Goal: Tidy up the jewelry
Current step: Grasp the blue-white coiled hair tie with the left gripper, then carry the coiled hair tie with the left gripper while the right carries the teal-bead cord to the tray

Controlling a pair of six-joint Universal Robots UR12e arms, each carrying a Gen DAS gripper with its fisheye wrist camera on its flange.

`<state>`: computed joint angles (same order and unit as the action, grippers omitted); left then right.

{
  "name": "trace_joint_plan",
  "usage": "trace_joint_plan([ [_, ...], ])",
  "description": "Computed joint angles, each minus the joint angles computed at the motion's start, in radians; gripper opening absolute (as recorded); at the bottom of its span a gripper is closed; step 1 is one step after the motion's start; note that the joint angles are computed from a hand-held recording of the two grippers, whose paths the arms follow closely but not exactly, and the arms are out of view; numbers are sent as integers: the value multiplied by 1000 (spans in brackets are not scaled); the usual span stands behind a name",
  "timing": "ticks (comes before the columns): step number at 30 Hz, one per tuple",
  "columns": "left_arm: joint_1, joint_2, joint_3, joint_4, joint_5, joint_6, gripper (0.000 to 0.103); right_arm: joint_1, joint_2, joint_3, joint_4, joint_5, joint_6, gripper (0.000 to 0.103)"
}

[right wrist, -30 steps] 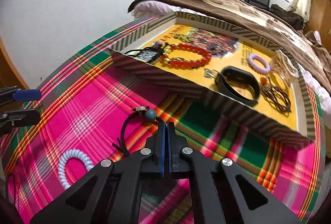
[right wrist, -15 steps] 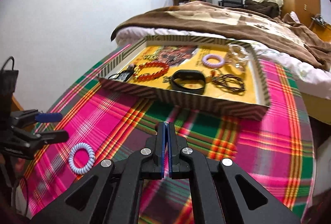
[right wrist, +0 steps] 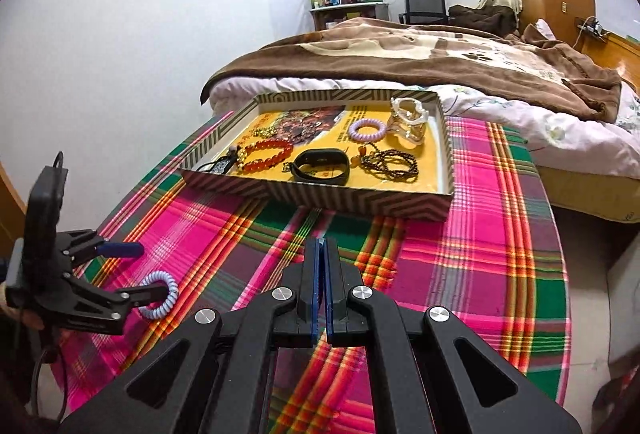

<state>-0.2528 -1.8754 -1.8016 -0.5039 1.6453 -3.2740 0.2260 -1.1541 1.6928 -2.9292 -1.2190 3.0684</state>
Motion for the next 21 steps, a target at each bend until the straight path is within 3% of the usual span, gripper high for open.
trace_joint_plan([
  [2,0,0,-1,11,-4,11,63,-2,-4,3,-5,-3,-1,1],
  [4,0,0,2,11,-3,18,43,-4,-6,6,-11,-3,2,1],
  [8,0,-4,11,5,0,28,25,-7,-9,9,-18,-5,10,1],
  [10,0,-6,14,6,4,25,11,-7,-10,10,-22,-8,13,1],
  [21,30,2,21,80,-37,-25,10,-9,-8,-10,-51,-19,31,1],
])
